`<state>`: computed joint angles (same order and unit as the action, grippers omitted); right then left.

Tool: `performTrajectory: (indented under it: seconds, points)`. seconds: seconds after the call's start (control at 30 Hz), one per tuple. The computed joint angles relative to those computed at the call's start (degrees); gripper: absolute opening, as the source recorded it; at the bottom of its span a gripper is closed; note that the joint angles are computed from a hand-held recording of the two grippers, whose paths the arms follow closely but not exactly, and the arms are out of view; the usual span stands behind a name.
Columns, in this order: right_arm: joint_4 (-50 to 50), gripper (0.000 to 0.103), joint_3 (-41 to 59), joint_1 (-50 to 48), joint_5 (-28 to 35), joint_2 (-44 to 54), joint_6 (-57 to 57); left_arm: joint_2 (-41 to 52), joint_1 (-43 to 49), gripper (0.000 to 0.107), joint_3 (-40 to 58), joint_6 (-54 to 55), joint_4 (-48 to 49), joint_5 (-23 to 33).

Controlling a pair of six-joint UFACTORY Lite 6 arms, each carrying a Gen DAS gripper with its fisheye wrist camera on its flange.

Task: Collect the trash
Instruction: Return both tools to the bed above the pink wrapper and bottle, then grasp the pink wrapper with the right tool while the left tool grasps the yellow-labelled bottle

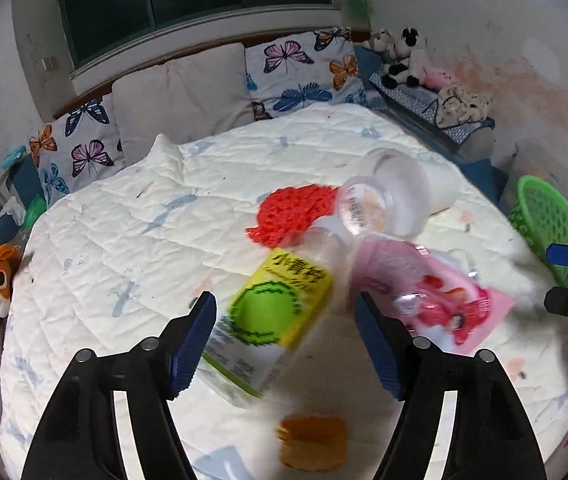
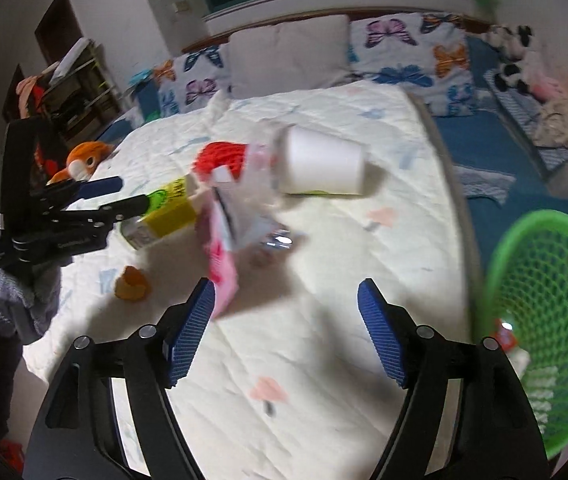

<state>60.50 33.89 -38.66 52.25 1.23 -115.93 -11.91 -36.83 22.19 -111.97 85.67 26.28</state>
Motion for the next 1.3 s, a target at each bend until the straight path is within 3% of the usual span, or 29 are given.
performTrajectory:
  seconds: [0.2, 0.53, 0.8, 0.93, 1.3]
  points:
    - [7.2, 0.077, -2.3, 13.4, -7.6, 0.8, 0.6, 4.3, 6.6, 0.072, 0.4, -5.9, 11.7, -6.1]
    - [13.9, 0.080, 2.9, 22.6, -14.3, 10.9, 2.0, 12.2, 12.1, 0.074, 3.3, -15.7, 27.3, -9.0]
    - [14.9, 0.042, 0.6, 22.4, -13.6, 10.3, -0.7, 14.9, 12.9, 0.070, 3.7, -23.9, 36.4, -9.8]
    - [14.0, 0.024, -1.7, 21.1, -12.4, 7.9, -1.8, 14.4, 10.8, 0.066, 3.1, -22.1, 33.1, -8.1]
    - [3.6, 0.018, -7.8, 10.7, -2.7, -4.0, -1.5, 6.3, 4.4, 0.056, -0.8, -10.4, 15.3, -5.3]
